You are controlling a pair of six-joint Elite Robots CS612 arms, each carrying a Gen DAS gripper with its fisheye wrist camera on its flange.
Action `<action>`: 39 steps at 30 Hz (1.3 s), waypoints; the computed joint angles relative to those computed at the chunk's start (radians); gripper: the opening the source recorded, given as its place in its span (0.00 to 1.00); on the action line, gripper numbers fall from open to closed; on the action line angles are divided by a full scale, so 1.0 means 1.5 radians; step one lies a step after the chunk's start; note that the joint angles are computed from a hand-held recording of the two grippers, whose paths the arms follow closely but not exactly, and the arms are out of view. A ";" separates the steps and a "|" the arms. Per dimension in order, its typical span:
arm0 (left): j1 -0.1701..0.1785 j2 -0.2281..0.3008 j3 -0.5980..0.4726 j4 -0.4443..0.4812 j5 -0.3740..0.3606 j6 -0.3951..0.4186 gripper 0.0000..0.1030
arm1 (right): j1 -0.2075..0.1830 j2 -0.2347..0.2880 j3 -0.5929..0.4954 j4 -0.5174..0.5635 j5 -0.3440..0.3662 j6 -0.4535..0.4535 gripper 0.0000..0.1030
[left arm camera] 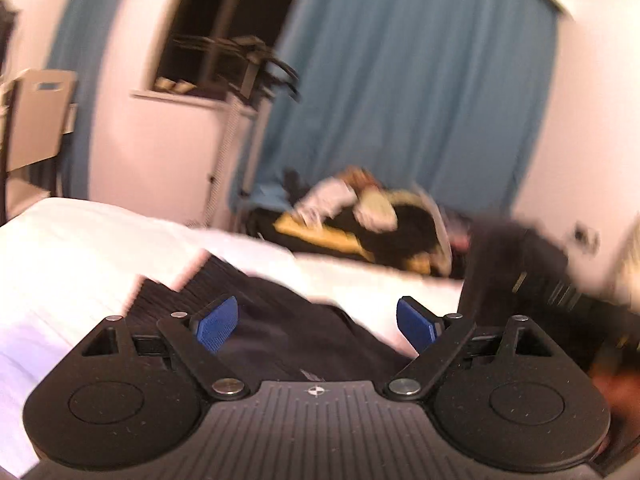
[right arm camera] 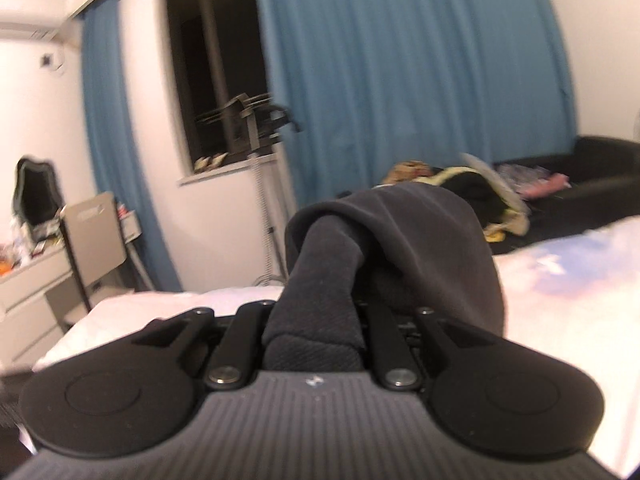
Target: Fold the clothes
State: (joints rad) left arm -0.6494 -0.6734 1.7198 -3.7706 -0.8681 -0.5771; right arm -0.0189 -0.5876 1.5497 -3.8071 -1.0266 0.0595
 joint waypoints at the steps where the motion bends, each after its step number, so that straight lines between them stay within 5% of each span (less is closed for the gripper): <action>1: 0.005 -0.003 0.008 -0.017 0.006 -0.012 0.87 | 0.012 0.006 -0.010 0.008 0.000 -0.013 0.14; 6: 0.026 -0.006 0.026 -0.003 0.040 -0.124 0.86 | 0.067 0.044 -0.063 0.065 0.033 -0.066 0.14; 9: 0.037 -0.001 0.030 -0.033 0.026 -0.135 0.86 | 0.098 0.072 -0.099 0.113 0.059 -0.105 0.14; 16: 0.063 0.012 0.020 0.013 -0.017 -0.175 0.86 | 0.138 0.116 -0.147 0.143 0.000 -0.119 0.18; 20: 0.064 0.015 0.024 -0.005 -0.021 -0.165 0.86 | 0.127 0.106 -0.130 0.136 0.048 -0.118 0.37; 22: 0.063 0.014 0.026 -0.009 -0.018 -0.160 0.86 | 0.116 0.097 -0.121 0.156 0.103 -0.126 0.61; 30: 0.055 0.015 0.025 -0.052 -0.017 -0.135 0.86 | 0.066 0.012 0.004 0.200 0.196 -0.287 0.68; 36: 0.047 0.013 0.019 -0.048 -0.039 -0.115 0.86 | 0.012 -0.032 0.072 0.219 0.178 -0.410 0.71; 39: 0.045 0.014 0.012 -0.032 -0.059 -0.113 0.86 | -0.010 -0.026 0.077 0.216 0.173 -0.404 0.71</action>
